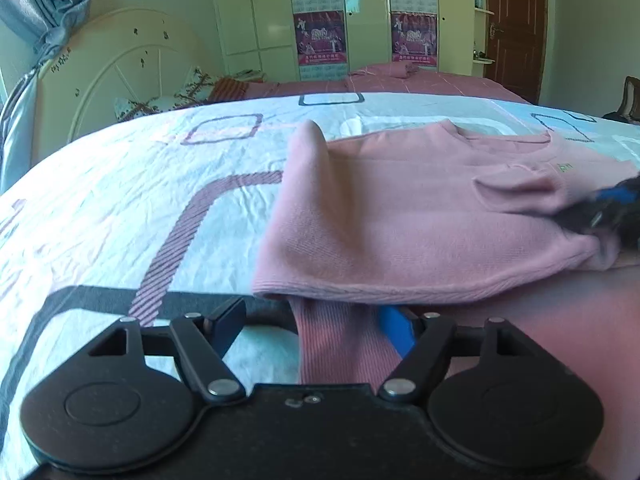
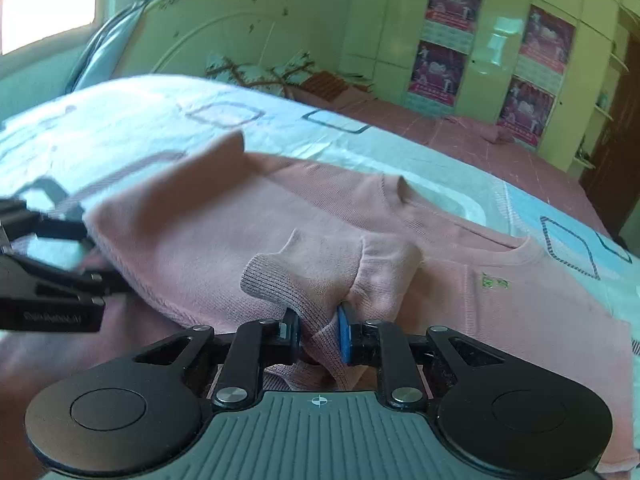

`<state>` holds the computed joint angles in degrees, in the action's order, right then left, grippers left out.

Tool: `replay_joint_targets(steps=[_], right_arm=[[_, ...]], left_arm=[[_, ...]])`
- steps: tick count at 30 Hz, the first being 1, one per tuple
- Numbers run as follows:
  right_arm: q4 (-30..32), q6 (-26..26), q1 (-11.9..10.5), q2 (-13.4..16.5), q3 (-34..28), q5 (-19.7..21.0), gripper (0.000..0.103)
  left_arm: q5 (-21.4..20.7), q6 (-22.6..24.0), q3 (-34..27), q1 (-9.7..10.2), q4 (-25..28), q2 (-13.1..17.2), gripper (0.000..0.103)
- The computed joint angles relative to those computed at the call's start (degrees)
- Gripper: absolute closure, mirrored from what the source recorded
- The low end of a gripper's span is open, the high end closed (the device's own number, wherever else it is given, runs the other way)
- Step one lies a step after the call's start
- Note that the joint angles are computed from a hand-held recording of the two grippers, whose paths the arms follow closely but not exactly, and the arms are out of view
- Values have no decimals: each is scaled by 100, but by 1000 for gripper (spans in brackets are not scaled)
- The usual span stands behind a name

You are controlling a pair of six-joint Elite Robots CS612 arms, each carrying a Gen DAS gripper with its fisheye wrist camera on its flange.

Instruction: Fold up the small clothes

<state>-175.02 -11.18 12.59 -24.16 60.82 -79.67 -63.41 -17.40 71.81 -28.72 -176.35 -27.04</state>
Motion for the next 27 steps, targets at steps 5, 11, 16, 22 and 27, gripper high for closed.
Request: replay_joint_targets(steps=[5,11,16,22,27], right_arm=[[-352,1510,-317,-178,163,190,92],[115,2443,-595,-251,288,-229,92],[315,3119,-788,-268,424,-37,96],[153,3643,-928,-359,650,485,66],[141,3890,-917,-354,660,699,49]], left_arm=[[236,39,-152,-15,-79,97,79],[188,-48,-148,-13,-74,103,94],[183,24,-138,-24,-68,101,94],[16,-148,-90,-4,-47,54,94],[13,6,-93,-21,-50,60,94]])
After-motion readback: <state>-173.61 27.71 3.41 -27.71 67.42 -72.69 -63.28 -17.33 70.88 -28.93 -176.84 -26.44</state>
